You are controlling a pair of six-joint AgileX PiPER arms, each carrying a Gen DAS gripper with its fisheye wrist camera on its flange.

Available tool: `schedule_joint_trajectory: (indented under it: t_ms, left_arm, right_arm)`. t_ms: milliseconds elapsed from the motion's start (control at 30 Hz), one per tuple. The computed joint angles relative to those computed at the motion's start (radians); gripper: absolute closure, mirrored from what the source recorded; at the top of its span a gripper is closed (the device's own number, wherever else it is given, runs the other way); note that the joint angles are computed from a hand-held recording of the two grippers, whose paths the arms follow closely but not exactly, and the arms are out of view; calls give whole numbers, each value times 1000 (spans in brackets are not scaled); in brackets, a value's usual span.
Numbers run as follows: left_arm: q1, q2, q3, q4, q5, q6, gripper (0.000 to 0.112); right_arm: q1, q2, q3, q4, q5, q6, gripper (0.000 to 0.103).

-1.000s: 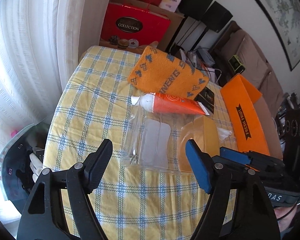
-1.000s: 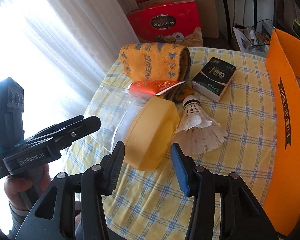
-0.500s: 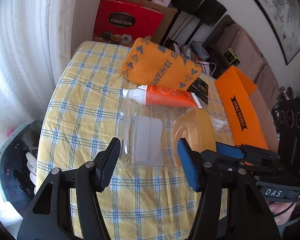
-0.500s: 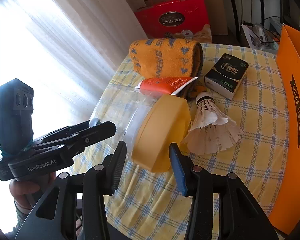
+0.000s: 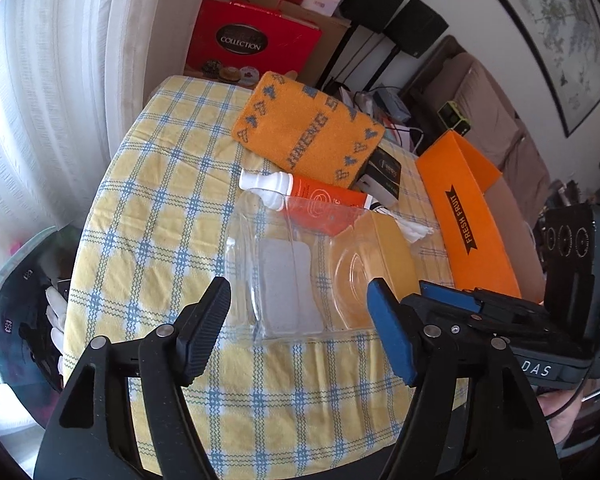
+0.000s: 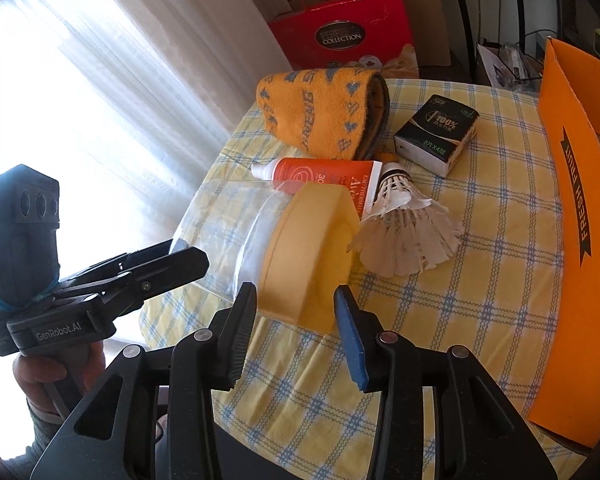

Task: Organize objects
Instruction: 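Grasp the clear plastic box with the left gripper and lift it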

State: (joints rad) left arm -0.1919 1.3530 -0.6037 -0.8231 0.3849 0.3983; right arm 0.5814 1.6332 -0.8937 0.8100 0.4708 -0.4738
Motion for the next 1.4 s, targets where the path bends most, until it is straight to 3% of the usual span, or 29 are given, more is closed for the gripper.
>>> schedule_joint_trajectory:
  t_ms: [233, 300, 367, 667, 967, 1267, 1400]
  left_arm:
    - [1, 99, -59, 24, -27, -24, 47]
    - [9, 107, -51, -67, -23, 72, 51]
    - [4, 102, -51, -67, -19, 70, 55]
    - [-79, -6, -54, 285, -39, -297, 59]
    - [-172, -84, -138, 474, 9, -514, 59]
    - [-377, 10, -346, 779, 43, -852, 59]
    - [-437, 94, -456, 798, 49, -886, 58]
  right_arm:
    - [-42, 55, -34, 156, 28, -101, 59]
    - [-49, 61, -41, 180, 43, -118, 60]
    - [-50, 64, -48, 171, 53, -109, 63]
    - [12, -22, -35, -2, 4, 36, 63]
    - [-28, -174, -34, -145, 43, 149, 63]
    - [-210, -309, -46, -193, 145, 139, 63]
    - [-320, -342, -61, -195, 189, 108, 63]
